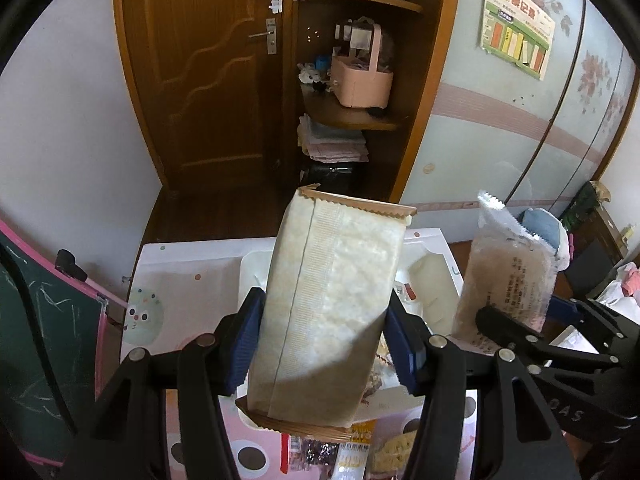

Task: Organize snacks
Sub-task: 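Lift both held snacks and carry them over the white basket, then lower both snacks into the basket and open both tools, then withdraw both tools from the basket toward the remaining snacks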

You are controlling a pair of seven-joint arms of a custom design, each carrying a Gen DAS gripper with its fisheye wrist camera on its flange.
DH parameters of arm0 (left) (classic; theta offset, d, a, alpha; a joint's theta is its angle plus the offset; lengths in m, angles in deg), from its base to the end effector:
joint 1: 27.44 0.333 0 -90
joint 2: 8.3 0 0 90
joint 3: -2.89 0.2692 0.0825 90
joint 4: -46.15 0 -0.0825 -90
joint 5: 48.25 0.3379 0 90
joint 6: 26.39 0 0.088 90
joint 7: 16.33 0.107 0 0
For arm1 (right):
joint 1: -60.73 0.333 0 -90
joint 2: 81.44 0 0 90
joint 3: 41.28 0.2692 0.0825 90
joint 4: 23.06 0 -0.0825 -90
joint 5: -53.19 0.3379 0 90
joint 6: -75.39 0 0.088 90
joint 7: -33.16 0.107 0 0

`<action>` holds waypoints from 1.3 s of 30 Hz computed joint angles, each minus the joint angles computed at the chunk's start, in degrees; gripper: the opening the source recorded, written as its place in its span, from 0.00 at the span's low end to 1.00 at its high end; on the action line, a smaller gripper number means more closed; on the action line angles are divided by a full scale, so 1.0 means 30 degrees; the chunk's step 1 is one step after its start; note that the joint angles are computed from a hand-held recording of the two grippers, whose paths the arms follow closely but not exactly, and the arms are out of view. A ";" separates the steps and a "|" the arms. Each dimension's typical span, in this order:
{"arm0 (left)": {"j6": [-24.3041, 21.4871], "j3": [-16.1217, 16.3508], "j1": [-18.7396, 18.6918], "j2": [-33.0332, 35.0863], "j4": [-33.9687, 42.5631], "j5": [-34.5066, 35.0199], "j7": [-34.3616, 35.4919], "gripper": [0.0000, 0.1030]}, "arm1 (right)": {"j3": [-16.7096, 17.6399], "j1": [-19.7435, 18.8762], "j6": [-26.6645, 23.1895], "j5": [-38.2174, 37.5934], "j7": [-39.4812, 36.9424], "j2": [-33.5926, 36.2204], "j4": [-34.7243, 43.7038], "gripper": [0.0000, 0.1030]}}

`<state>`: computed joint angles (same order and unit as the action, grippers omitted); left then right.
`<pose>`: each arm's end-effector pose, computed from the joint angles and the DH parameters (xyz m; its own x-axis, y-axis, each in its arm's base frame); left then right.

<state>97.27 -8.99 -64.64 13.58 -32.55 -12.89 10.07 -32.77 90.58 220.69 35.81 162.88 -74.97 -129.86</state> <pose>0.4589 -0.4577 0.5170 0.0234 -0.9977 0.0636 -0.8011 -0.0568 -0.5958 0.4596 0.3640 0.4897 0.2048 -0.9713 -0.1212 -0.8281 -0.1059 -0.5506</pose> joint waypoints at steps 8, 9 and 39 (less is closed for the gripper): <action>0.0438 0.0313 0.0107 -0.0014 -0.0646 0.0474 -0.1658 0.92 | -0.0133 -0.0062 0.0078 0.1613 -0.0720 0.1212 0.0618 0.70; 0.0466 0.0261 0.0211 -0.0077 -0.0794 0.0347 -0.1676 0.92 | -0.0161 -0.0026 0.0269 0.1550 -0.0688 0.1161 0.0488 0.70; 0.0140 -0.1545 -0.0314 -0.3608 -0.4525 0.4052 -0.3623 0.91 | 0.0645 0.0256 0.0497 0.0829 0.1610 -0.2076 -0.2666 0.71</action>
<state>97.69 -13.63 -65.58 2.76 -46.12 -0.73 -0.80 -30.84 91.35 222.18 38.29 167.71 -81.20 -137.86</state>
